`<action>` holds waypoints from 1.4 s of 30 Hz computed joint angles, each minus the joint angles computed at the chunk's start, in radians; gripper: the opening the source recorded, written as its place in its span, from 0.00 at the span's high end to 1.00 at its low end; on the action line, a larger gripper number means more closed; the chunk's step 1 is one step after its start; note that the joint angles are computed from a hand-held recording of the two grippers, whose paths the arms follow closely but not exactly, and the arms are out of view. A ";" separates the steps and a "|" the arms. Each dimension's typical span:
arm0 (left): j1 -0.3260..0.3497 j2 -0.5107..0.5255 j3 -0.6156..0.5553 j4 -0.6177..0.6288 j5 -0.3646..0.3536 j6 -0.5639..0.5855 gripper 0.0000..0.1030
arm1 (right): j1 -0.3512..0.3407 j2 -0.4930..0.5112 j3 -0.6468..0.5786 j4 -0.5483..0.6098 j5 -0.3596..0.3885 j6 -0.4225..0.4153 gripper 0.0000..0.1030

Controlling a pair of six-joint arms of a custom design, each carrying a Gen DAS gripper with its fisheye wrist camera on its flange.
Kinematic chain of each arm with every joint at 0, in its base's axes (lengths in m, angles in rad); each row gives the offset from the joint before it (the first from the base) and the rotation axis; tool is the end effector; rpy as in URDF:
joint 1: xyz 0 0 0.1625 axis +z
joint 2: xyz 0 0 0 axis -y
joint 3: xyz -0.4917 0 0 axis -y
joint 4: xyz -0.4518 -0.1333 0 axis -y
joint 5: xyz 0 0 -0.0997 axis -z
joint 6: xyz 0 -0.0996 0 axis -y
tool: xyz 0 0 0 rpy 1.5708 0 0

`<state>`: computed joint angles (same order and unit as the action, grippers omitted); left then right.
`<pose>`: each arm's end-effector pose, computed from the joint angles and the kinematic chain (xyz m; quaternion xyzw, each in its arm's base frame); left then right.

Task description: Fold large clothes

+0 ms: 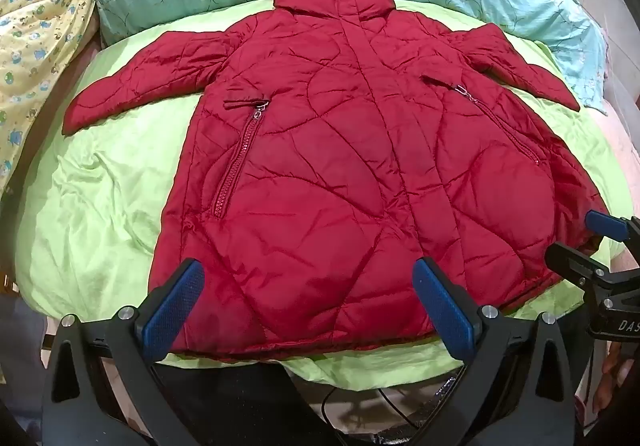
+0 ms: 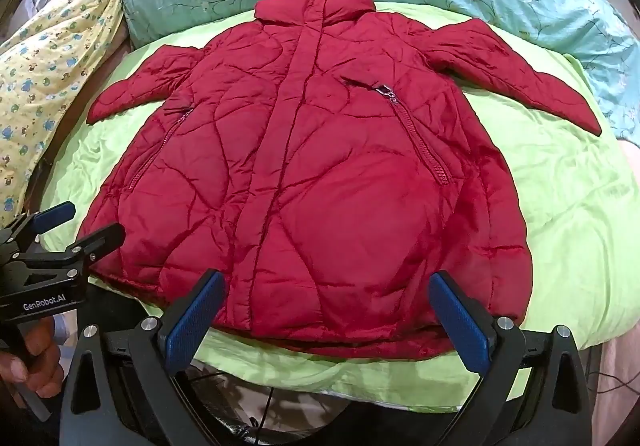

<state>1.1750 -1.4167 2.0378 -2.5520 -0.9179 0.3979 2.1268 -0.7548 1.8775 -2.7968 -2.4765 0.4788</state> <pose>-0.0387 -0.5952 0.3465 0.3072 0.8816 -0.1693 0.3157 0.3947 -0.5311 0.0413 0.0121 -0.8982 0.2565 0.3568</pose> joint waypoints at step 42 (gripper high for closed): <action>0.005 0.021 -0.012 0.005 0.023 0.000 0.00 | -0.003 0.002 -0.009 -0.001 0.003 -0.009 0.01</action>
